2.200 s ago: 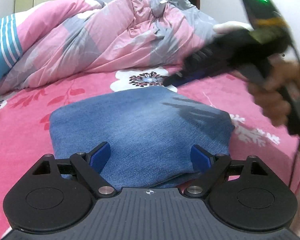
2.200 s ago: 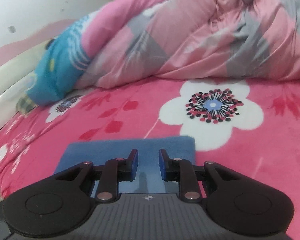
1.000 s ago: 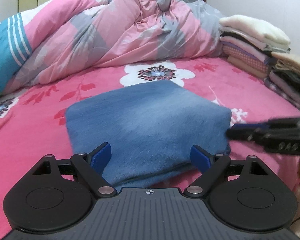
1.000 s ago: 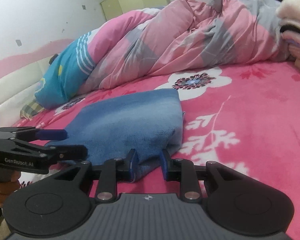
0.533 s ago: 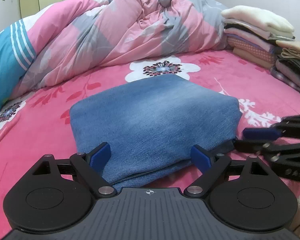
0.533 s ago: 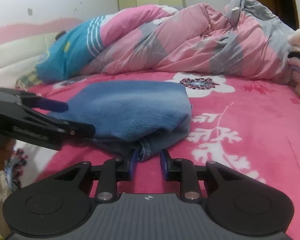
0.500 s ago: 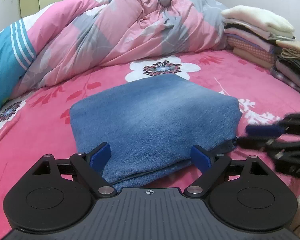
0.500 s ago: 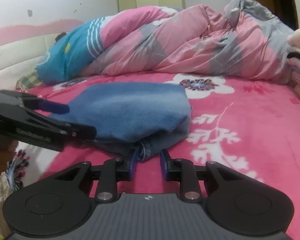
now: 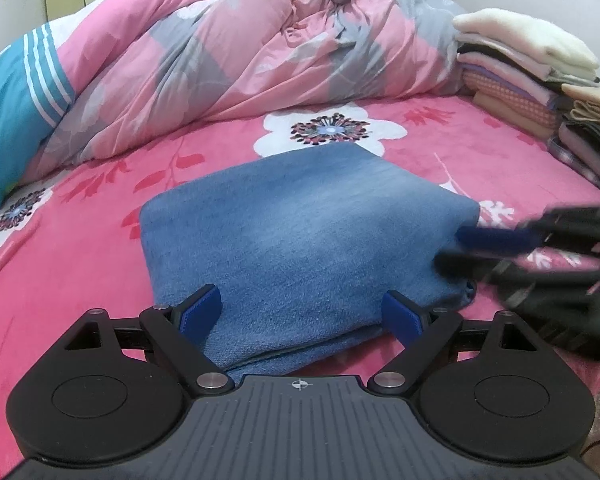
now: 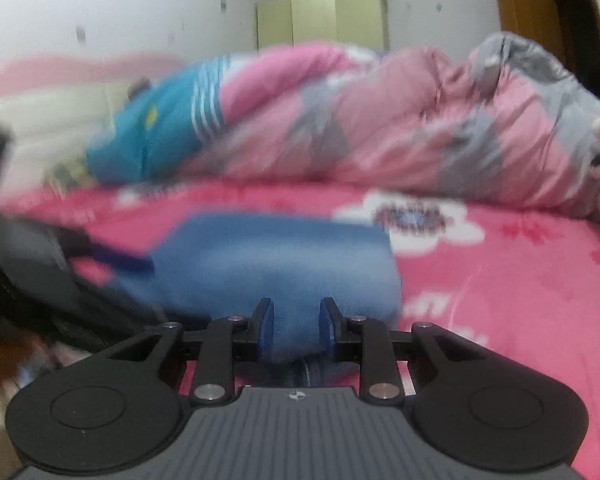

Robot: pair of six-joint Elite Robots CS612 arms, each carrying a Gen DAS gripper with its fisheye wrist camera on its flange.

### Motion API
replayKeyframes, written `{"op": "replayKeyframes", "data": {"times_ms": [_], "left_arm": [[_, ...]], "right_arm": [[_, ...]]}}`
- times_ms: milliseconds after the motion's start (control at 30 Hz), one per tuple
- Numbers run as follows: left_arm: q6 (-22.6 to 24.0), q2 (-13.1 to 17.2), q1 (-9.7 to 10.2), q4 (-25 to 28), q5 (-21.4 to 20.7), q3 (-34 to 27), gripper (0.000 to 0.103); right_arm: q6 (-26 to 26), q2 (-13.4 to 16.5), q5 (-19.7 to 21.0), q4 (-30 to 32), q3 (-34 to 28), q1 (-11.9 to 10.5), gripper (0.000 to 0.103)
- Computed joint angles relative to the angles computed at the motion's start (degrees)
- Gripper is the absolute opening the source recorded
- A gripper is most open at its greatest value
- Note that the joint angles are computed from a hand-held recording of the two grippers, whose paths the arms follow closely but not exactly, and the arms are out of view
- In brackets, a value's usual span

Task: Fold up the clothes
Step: 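Slide both open tools under opposite edges of the folded blue jeans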

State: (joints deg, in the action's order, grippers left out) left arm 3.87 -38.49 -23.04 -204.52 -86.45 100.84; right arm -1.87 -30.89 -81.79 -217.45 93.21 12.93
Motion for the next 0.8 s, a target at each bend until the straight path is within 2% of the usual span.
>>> {"op": "replayKeyframes", "data": {"times_ms": [800], "left_arm": [[0.53, -0.41, -0.67, 2.30, 2.30, -0.13, 0.089]], "right_arm": [[1.73, 0.99, 1.19, -0.92, -0.28, -0.44, 0.028]]}}
